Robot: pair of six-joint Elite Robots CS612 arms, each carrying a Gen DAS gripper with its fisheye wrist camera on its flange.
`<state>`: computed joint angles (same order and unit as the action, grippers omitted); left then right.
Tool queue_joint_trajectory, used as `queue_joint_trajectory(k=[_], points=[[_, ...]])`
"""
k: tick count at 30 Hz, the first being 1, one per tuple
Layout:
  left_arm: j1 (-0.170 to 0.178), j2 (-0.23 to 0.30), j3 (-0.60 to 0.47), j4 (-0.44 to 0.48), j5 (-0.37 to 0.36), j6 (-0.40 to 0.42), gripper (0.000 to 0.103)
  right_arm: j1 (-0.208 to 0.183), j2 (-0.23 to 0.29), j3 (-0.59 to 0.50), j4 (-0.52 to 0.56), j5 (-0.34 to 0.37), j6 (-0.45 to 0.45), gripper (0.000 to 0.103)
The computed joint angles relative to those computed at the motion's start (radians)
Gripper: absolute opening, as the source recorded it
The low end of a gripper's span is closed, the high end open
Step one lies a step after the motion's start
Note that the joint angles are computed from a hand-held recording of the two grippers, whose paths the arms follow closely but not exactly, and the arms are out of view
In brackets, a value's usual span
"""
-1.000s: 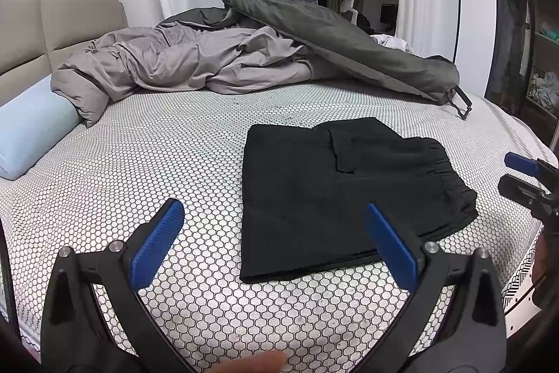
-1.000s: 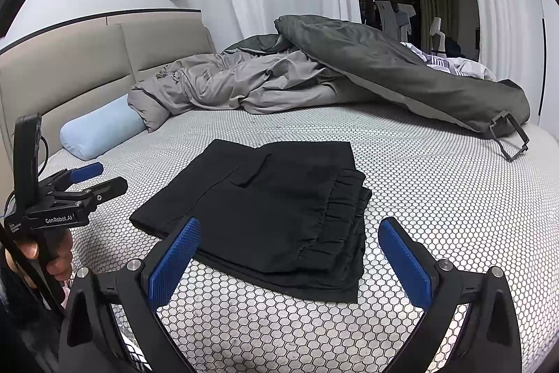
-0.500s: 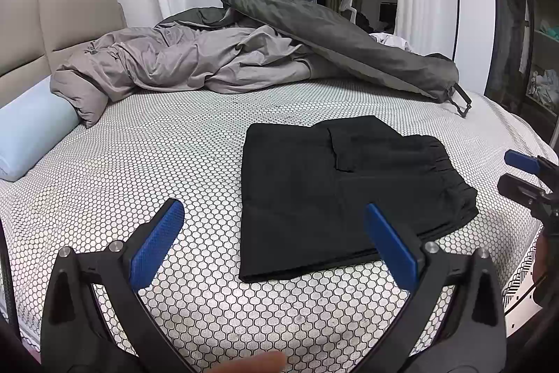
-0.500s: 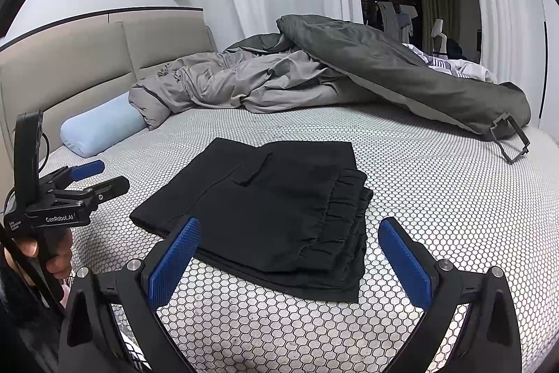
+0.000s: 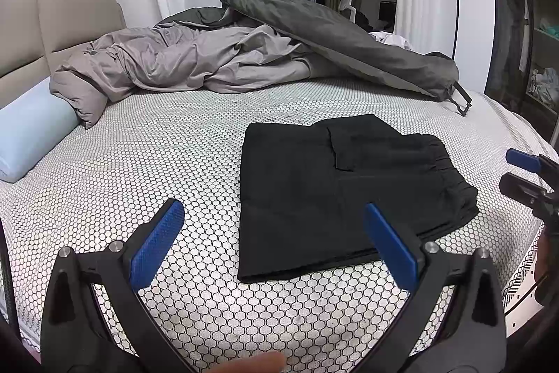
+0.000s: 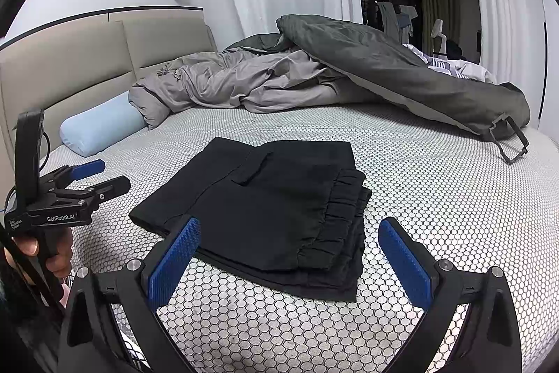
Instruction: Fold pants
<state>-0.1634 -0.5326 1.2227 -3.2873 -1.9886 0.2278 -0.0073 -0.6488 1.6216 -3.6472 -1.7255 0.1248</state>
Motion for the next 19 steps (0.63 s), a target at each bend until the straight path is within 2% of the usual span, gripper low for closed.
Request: queue_joint_trajectory(k=[19], points=[[0.013, 0.012, -0.027, 0.021, -0.024, 0.007, 0.102, 0.0, 0.009, -0.012, 0.002, 0.013, -0.006, 0.103]])
